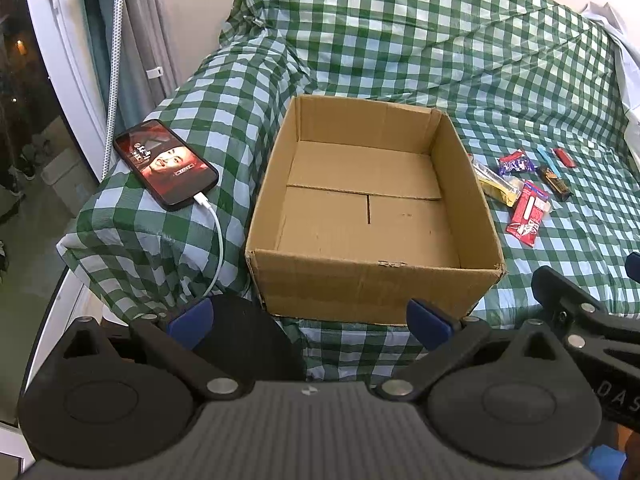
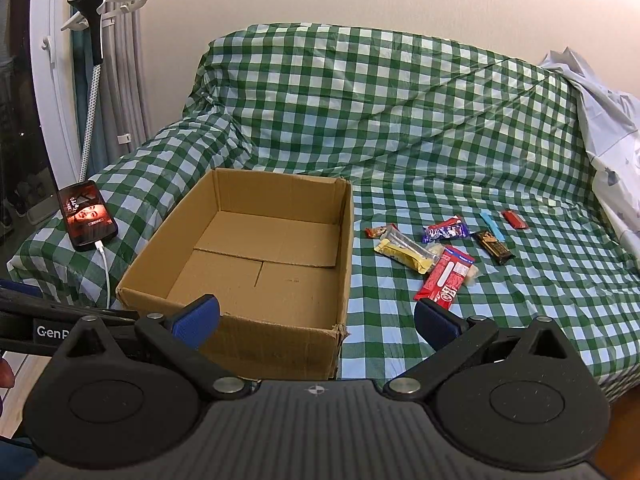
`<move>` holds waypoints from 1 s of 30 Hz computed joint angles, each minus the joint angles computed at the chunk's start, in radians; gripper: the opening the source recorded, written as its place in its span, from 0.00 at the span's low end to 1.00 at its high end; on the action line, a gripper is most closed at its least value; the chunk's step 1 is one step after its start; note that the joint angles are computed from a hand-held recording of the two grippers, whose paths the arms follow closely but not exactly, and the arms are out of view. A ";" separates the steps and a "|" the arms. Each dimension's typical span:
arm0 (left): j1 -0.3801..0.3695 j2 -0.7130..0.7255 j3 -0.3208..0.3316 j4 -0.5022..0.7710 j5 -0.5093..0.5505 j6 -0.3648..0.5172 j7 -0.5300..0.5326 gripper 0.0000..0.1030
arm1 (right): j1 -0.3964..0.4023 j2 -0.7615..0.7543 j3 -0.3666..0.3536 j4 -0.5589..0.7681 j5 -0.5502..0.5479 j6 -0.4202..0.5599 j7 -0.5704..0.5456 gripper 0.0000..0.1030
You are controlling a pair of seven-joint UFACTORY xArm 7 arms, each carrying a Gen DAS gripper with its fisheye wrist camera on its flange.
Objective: Organize snacks
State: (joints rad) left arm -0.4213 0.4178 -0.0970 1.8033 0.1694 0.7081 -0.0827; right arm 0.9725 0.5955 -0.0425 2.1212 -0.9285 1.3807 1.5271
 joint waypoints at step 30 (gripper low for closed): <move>-0.024 0.047 0.011 0.067 0.033 0.061 0.008 1.00 | -0.044 -0.040 0.021 -0.087 0.036 -0.072 0.068 1.00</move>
